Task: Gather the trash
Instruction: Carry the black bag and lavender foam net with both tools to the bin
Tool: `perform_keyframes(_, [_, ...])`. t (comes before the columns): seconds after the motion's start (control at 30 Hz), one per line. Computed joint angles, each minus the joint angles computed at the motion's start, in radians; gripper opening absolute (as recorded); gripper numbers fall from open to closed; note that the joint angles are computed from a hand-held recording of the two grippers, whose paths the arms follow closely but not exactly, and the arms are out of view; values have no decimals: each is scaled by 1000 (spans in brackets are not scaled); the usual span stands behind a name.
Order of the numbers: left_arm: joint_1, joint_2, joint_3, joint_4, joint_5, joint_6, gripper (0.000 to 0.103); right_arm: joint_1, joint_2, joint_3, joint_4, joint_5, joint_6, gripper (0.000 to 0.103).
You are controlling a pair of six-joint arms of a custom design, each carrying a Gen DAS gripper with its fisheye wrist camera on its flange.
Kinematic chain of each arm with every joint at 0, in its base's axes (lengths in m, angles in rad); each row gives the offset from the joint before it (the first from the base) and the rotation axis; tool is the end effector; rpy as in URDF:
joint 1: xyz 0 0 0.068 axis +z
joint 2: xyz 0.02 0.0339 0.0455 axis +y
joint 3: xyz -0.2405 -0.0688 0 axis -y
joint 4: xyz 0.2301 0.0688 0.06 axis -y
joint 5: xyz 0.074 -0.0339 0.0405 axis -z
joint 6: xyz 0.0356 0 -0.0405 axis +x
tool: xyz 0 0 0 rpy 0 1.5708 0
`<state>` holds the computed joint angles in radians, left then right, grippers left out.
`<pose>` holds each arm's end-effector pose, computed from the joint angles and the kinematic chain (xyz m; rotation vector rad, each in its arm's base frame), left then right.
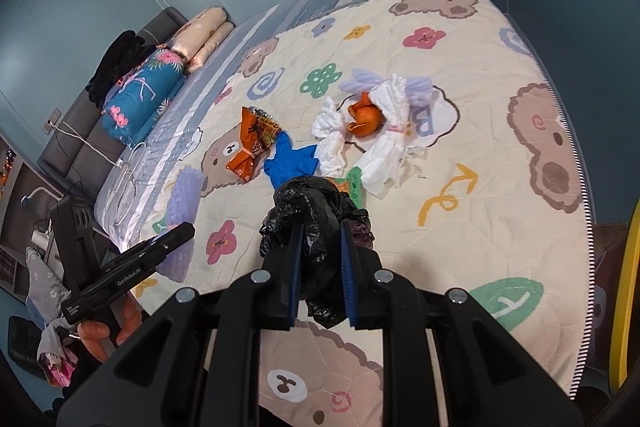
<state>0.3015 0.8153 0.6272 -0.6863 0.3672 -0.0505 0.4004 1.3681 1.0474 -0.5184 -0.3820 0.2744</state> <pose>0.1577 0.0356 0.2222 -0.2598 2.3803 -0.3316 0.2530 0.1215 0.2538 -0.3377 2.4509 0.7631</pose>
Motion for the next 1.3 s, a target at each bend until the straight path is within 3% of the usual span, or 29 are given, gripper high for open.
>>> perform_keyframes(0.57, [-489,63,90,53,-244,-238,27,-312,-136,-67,-111,-133,-145,17])
perform_keyframes(0.9, [-747,214,193,122,-364,-330,27,-513,-168,-59,-191,-204,-251,17])
perform_keyframes(1.3, [-955,439,351,191,-435,-391,27,-770,-108,-9,-258,-303,-391,17])
